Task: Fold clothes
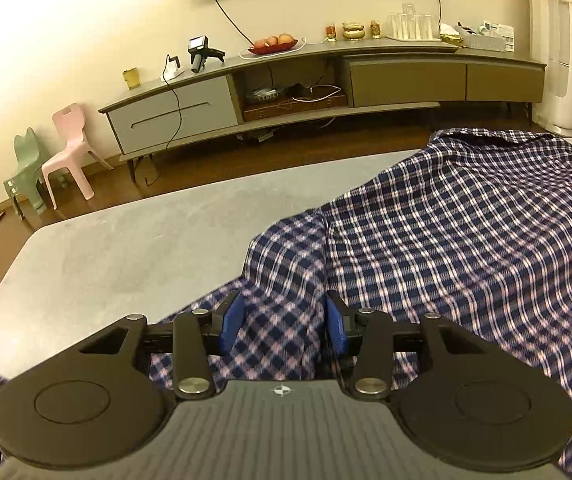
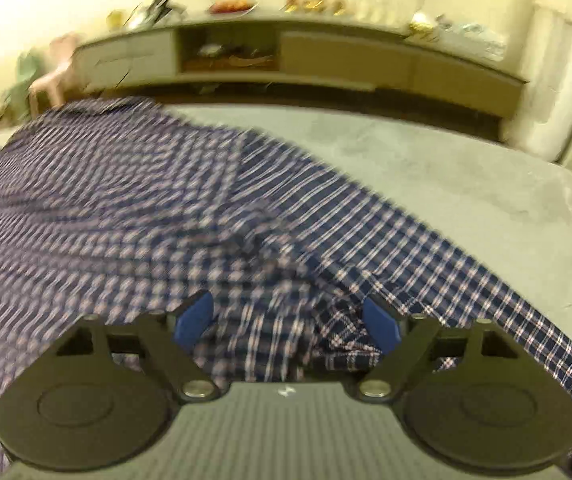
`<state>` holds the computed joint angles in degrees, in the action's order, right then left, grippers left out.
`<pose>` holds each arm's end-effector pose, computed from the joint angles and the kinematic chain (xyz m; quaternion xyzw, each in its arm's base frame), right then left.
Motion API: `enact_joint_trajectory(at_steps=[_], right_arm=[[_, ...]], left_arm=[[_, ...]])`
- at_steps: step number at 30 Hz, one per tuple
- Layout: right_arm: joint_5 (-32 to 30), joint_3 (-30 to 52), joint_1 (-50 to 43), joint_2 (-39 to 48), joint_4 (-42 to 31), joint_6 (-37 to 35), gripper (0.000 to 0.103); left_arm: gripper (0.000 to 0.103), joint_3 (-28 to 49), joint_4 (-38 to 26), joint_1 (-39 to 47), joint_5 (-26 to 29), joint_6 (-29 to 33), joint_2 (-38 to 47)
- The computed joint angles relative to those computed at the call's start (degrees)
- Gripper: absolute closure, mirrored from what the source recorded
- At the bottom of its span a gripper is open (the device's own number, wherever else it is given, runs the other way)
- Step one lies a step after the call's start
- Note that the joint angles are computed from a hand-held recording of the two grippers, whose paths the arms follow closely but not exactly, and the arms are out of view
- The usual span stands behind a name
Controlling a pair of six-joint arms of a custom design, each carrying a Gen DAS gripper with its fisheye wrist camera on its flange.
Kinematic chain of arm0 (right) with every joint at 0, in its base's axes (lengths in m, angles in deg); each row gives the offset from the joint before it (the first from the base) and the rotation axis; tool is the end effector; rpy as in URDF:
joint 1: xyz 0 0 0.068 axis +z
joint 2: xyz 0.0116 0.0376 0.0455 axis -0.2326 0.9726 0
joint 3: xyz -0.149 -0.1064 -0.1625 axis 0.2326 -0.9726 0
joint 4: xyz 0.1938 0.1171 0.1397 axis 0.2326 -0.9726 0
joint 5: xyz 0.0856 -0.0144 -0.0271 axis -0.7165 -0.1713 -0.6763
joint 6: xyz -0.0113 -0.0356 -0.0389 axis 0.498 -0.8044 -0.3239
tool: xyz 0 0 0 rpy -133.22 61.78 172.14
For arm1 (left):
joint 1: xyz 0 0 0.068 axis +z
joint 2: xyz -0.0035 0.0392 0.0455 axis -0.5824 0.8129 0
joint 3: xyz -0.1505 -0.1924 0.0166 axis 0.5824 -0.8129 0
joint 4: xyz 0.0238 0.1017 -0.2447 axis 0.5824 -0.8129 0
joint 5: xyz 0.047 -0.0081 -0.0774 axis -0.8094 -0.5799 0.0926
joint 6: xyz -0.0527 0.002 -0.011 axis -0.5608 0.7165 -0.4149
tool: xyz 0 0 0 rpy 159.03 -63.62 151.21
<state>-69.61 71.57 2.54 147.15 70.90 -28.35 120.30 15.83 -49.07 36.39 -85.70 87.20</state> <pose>0.3169 0.0944 0.0815 -0.1906 0.9254 0.0769 0.3184 0.2929 -0.0523 0.1103 -0.0785 0.9003 0.1488 0.4015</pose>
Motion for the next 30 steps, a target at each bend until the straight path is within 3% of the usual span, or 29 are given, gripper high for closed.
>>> enact_joint_trajectory(at_steps=[2, 4, 8, 12, 13, 15, 18, 24, 30], right_arm=[[-1.80, -1.45, 0.19, -3.13, -2.39, -0.27, 0.028], [-2.50, -4.41, 0.13, -7.60, -2.11, 0.40, 0.030], [-4.34, -7.61, 0.59, -12.97, -1.88, -0.03, 0.031], [-5.78, -9.14, 4.41, -14.31, -4.30, -5.88, 0.030], [-5.05, -8.90, 5.62, -13.73, -4.63, -7.26, 0.030], [-3.27, -11.44, 7.50, -15.81, -4.50, -9.10, 0.030], [-3.11, -14.68, 7.20, -20.67, -7.47, -11.64, 0.030], [-6.61, -18.44, 2.92, -25.78, -13.68, -13.11, 0.030], [-10.87, -20.57, 3.50, -27.70, -15.55, -11.56, 0.022]], left_arm=[[0.055, 1.38, -1.65, -0.03, -0.47, -0.44, 0.54], [0.057, 2.75, -7.42, -1.74, -0.91, -2.15, -1.40], [0.057, -0.90, -17.21, -9.73, -2.29, -1.94, -13.37], [0.056, -6.53, -29.55, -15.16, -6.45, -11.22, -21.65], [0.051, -8.14, -30.76, -14.92, -7.28, -13.85, -22.79], [0.044, -11.11, -30.50, -13.92, -8.43, -17.59, -25.64], [0.042, -12.90, -28.59, -10.92, -5.68, -18.38, -27.76], [0.042, -14.06, -16.34, -2.60, -2.98, -8.34, -23.93], [0.042, -12.52, -5.05, 0.68, -4.14, -3.56, -15.19]])
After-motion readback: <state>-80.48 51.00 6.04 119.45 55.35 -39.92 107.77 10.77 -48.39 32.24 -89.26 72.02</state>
